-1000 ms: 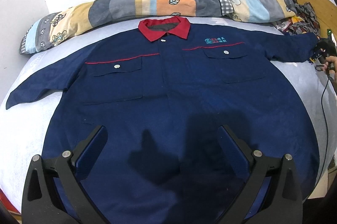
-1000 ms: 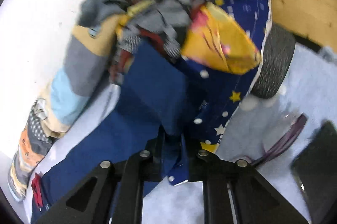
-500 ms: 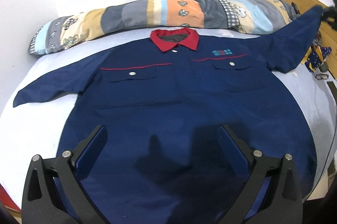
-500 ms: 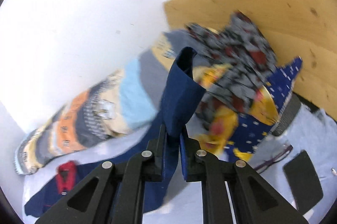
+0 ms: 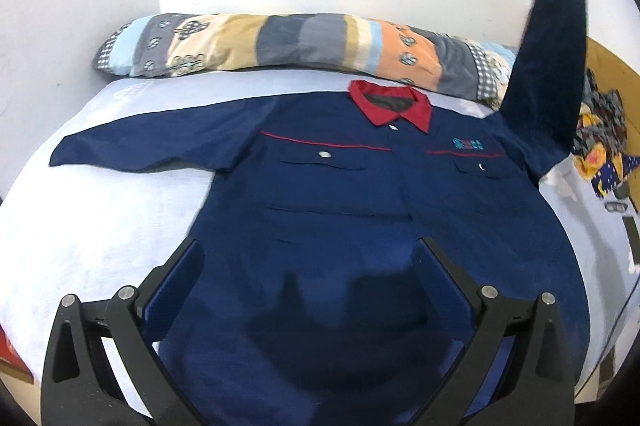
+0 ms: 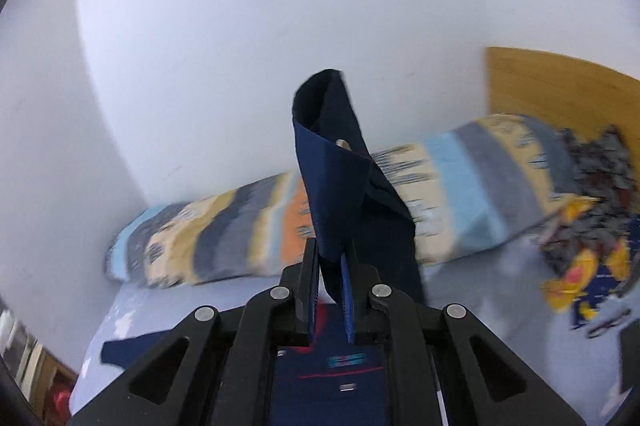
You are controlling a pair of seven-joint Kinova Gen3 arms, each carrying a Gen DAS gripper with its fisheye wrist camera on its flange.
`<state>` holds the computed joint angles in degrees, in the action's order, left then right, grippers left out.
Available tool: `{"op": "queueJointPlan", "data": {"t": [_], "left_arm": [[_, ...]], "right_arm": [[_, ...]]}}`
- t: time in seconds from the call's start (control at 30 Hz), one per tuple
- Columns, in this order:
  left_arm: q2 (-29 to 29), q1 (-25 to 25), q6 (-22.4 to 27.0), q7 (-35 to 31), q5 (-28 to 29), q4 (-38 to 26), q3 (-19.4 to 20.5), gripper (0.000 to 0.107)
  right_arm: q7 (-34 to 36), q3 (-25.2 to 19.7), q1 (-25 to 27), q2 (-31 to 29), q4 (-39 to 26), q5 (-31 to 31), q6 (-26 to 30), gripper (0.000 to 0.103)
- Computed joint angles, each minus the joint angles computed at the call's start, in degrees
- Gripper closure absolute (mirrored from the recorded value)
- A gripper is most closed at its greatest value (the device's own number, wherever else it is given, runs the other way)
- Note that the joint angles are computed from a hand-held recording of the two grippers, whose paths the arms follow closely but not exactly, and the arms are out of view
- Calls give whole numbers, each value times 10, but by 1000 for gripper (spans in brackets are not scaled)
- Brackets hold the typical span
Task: Fold large clothes
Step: 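Fold the held sleeve across the jacket body and open the right gripper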
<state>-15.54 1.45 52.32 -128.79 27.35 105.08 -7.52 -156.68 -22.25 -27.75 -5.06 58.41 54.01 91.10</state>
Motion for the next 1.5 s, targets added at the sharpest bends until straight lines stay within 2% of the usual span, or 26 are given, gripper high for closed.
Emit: {"op": "queueJointPlan", "data": {"t": [0.07,0.27,0.43,0.5,0.6,0.63,0.73,0.8,0.87,0.9,0.97,1.03,1.07,1.1,1.2,1.27,1.33,1.4,1.47,1.5], "left_arm": [[6,-5,13,-9,10,-7,-18,4],[34,-51,43,-10,33,-34,-50,4],[61,-98,69,-10,53,-54,-56,4],[67,-112,73,-12,57,-57,-53,4],[77,-125,82,-13,54,-64,-45,4],[79,-129,85,-13,55,-66,-43,4],[85,-139,90,-15,60,-69,-39,4],[86,-145,94,-15,63,-72,-38,4],[86,-152,97,-14,68,-73,-40,4],[85,-155,97,-13,71,-73,-41,4],[87,-160,94,-8,74,-73,-41,4],[88,-163,92,1,73,-74,-40,4],[90,-165,94,4,74,-74,-40,4],[92,-166,96,7,73,-75,-39,4],[92,-163,88,19,56,-75,-28,4],[91,-161,83,23,52,-74,-26,4],[91,-159,81,25,51,-73,-25,4],[93,-154,77,33,39,-74,-18,4],[93,-150,75,37,33,-75,-16,4],[93,-149,76,35,33,-75,-16,4]], "right_arm": [[-6,10,-38,53,-23,0,-21,93],[-37,14,-71,211,-71,-53,-114,93],[-19,104,-130,344,-90,-153,-189,93],[-19,104,-136,397,-114,-175,-184,93],[-14,77,-140,453,-145,-157,-151,92],[-18,67,-140,458,-147,-149,-136,92],[-16,43,-124,475,-154,-162,-119,83],[18,19,-113,469,-135,-167,-136,54],[47,7,-99,443,-99,-200,-173,39],[54,0,-91,426,-76,-210,-196,42],[43,-23,-74,380,-23,-203,-243,41],[4,-3,-78,332,29,-189,-284,40],[-19,21,-92,312,51,-180,-293,34],[-36,47,-105,302,62,-174,-293,29],[-42,119,-130,314,47,-206,-246,30],[-46,136,-120,334,39,-243,-212,32],[-28,132,-110,354,36,-270,-191,31],[6,155,-133,365,28,-277,-174,29],[28,167,-144,351,41,-291,-191,30],[24,165,-138,334,59,-308,-214,34]]}}
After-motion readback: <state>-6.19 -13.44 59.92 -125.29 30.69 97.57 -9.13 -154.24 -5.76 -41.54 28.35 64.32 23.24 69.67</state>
